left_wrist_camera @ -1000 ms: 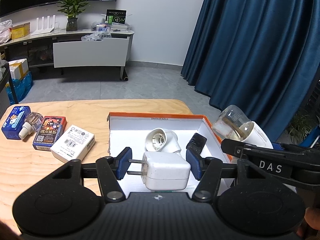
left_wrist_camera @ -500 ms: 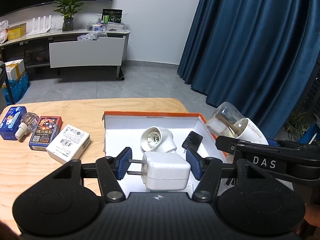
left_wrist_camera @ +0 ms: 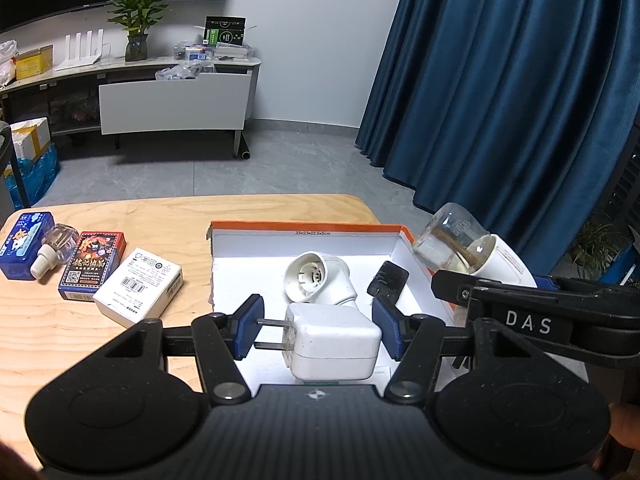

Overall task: Organize rigid objects
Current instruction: 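Hold the charger and diffuser above the white box with both grippers, then open both grippers to drop the charger and diffuser into the box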

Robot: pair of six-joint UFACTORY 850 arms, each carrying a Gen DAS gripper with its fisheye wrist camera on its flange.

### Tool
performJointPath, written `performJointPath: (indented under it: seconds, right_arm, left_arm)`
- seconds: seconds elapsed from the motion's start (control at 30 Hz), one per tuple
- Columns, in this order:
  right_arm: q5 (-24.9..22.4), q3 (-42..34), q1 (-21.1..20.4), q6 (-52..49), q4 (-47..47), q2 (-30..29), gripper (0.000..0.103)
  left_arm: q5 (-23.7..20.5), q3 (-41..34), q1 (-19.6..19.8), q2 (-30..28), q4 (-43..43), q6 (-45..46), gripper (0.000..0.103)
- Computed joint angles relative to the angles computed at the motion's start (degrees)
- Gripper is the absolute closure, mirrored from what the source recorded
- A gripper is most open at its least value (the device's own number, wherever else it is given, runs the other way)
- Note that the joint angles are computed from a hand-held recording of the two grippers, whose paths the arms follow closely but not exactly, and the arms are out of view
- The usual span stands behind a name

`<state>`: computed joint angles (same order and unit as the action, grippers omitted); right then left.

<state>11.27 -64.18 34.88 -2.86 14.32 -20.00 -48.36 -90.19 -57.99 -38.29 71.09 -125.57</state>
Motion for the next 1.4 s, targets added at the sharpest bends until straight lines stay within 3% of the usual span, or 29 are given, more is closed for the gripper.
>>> performJointPath:
  seconds: [0.9,1.23,1.4]
  right_arm:
    - [-0.75,-1.06,-0.09,-2.36,2.85,-1.46,0.025]
    - [-1.05,-0.73,0.22,-9.06,12.34,-1.65,0.025]
    - [-1.56,-0.17,0.52,-16.80,22.54,-1.59,0.025]
  left_arm:
    - [0.47,0.45,0.64,0.13,-0.49,-0.22,0.042]
    - [1.38,-0.33,1.23,-0.41,-0.33,0.39,0.042]
    - [1.91,-1.33,1.56,-1.09,-0.44,1.35,0.042]
